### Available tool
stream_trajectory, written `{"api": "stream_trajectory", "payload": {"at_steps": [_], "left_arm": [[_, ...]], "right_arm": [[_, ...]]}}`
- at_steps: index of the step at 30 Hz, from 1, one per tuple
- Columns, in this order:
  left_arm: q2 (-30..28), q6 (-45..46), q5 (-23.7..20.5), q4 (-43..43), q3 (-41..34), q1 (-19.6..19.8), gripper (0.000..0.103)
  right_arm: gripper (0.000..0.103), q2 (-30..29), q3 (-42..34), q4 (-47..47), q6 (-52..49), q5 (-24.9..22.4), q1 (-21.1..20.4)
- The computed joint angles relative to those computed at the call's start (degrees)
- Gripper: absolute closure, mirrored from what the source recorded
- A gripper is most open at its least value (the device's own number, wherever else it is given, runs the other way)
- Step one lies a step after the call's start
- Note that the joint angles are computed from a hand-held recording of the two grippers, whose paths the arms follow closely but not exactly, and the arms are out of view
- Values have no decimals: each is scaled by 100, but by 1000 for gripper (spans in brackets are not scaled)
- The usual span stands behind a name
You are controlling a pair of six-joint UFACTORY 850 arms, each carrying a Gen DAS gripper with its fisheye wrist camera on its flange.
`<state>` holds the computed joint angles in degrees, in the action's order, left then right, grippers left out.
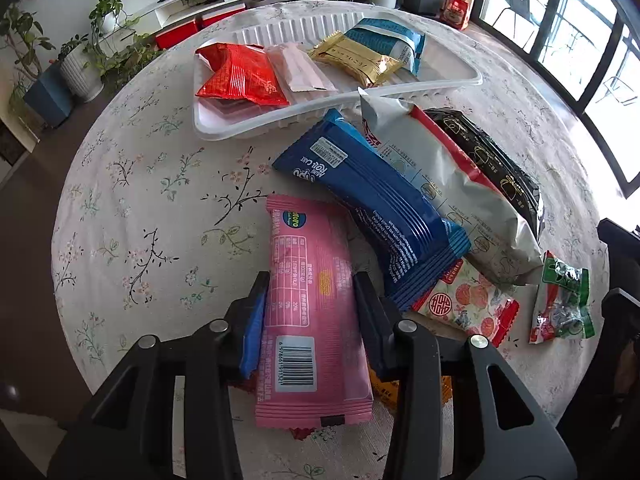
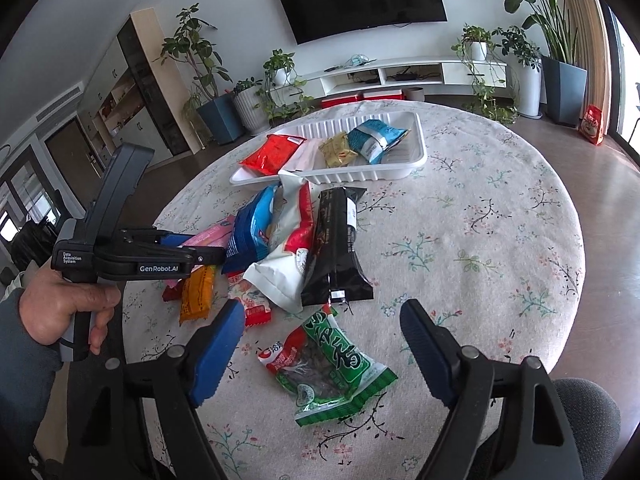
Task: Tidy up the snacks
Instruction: 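Grasp the pink bar with the left tool and lift it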
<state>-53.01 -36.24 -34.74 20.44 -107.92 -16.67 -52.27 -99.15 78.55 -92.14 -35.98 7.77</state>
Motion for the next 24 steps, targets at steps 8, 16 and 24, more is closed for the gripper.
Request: {"api": "stream_trajectory", "payload": {"at_steps": [8, 16, 24], "left_arm": [[157, -414, 249, 675, 228, -51, 92], [439, -451, 989, 340, 718, 70, 94], [843, -911, 1731, 481, 1353, 160, 95]], "right_arm": [[23, 39, -37, -33, -15, -84, 41], [25, 22, -85, -250, 98, -65, 145], [26, -53, -345, -466, 431, -56, 201]]}}
